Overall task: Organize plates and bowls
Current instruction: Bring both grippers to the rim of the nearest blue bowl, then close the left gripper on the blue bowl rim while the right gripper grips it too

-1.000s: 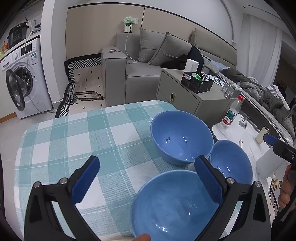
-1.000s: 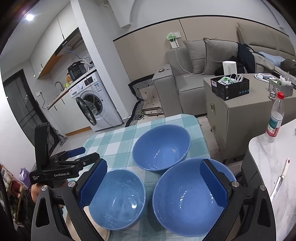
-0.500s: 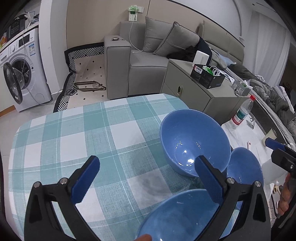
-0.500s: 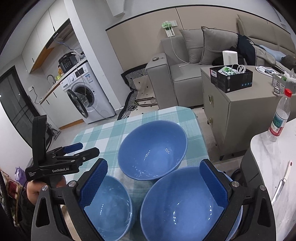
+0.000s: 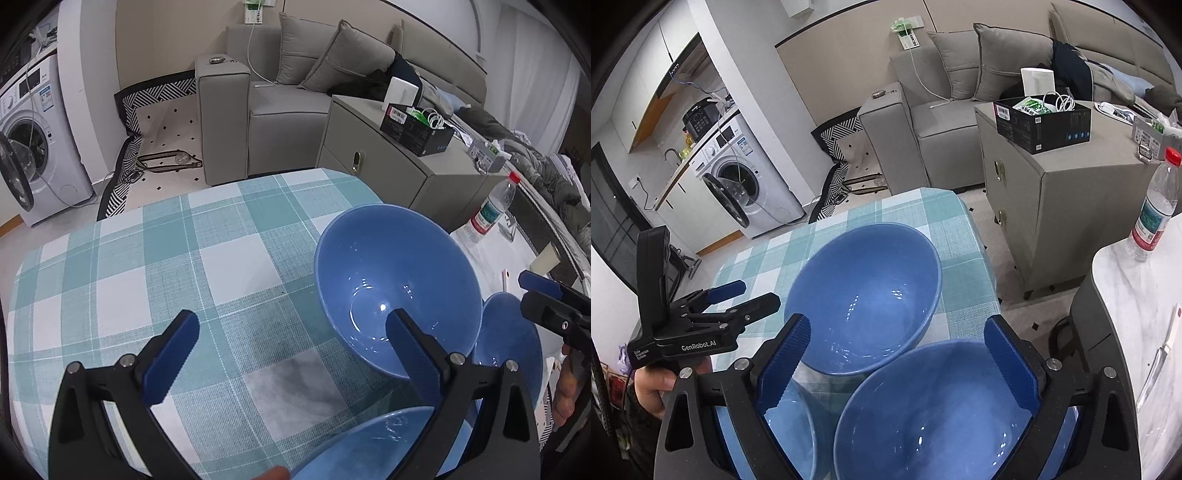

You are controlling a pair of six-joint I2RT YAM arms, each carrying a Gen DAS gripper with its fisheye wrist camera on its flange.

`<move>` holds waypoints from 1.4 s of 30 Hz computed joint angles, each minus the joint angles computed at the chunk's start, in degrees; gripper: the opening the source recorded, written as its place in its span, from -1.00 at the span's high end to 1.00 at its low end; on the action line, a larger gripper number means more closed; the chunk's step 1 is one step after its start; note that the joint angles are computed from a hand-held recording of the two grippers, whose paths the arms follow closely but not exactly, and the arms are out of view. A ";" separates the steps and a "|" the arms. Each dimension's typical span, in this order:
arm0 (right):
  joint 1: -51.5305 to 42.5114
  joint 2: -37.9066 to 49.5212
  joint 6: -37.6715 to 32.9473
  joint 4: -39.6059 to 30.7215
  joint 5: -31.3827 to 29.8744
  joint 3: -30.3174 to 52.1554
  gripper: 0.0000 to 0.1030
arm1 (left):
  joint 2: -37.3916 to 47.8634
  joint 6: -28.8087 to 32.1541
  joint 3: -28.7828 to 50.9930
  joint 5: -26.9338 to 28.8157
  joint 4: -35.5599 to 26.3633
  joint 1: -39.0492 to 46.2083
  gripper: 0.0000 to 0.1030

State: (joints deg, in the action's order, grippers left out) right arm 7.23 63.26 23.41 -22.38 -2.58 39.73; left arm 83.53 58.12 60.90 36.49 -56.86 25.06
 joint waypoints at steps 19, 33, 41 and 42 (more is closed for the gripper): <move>-0.75 11.42 -2.20 2.35 -0.73 4.29 -0.44 | 3.41 0.27 0.91 -2.88 -0.49 -5.02 -0.20; -1.51 16.84 -3.12 3.09 -2.07 5.65 0.11 | 6.10 1.07 1.70 -4.20 -2.38 -7.11 0.50; -1.57 16.86 -3.27 3.07 -1.41 5.41 0.51 | 5.49 1.97 1.74 -3.81 -3.82 -7.62 0.66; -1.48 16.75 -3.06 3.16 -1.27 5.34 0.52 | 5.18 1.91 1.56 -3.68 -3.58 -7.64 0.66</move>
State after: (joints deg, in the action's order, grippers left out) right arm 5.75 80.01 20.36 -19.22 -3.85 45.07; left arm 88.71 60.03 62.46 32.81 -60.44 17.42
